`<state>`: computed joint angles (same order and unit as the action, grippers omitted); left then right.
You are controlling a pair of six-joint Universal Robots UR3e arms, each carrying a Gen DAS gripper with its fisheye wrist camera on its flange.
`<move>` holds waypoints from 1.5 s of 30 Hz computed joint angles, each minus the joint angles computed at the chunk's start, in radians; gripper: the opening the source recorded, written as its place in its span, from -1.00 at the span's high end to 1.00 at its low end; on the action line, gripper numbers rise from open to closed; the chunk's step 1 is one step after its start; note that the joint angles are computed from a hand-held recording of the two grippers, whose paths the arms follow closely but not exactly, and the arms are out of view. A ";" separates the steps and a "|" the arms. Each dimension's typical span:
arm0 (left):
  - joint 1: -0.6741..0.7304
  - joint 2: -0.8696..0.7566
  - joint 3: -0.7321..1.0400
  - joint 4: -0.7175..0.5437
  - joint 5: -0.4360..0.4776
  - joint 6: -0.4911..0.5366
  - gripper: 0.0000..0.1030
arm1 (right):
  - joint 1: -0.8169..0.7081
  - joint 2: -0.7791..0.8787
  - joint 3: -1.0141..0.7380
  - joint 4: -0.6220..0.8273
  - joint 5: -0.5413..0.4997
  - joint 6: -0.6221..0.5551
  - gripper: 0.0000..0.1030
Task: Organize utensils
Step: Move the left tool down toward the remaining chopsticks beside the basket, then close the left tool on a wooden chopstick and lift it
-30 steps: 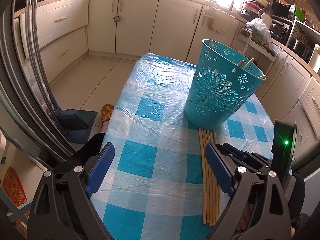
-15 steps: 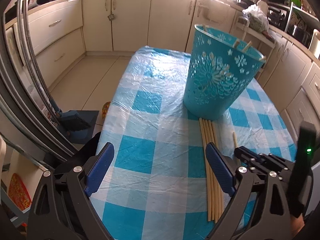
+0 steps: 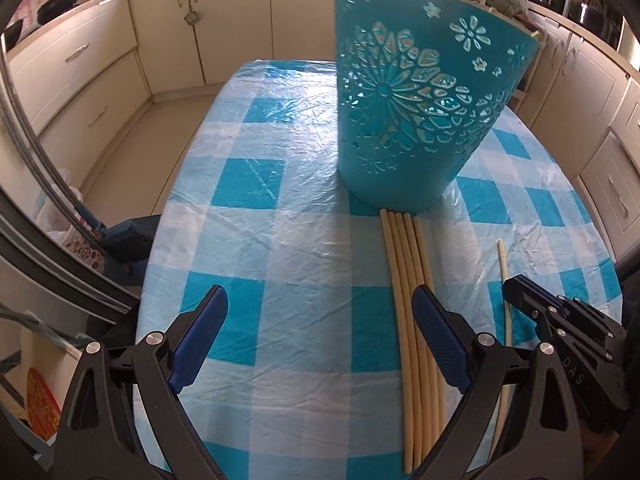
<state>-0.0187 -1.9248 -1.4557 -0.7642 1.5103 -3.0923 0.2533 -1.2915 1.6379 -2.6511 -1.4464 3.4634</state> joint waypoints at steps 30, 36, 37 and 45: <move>-0.060 -0.204 0.229 -0.060 0.048 0.046 -0.16 | 0.039 0.057 -0.131 0.117 -0.053 -0.021 0.76; -0.034 -0.181 0.214 -0.079 -0.029 0.102 0.71 | 0.061 0.129 -0.268 0.216 -0.066 -0.136 0.77; -0.021 -0.174 0.212 -0.094 -0.047 0.109 0.74 | 0.059 0.130 -0.273 0.224 -0.060 -0.149 0.77; -0.005 -0.206 0.286 -0.171 -0.038 0.105 0.69 | 0.033 0.129 -0.273 0.225 -0.040 -0.133 0.77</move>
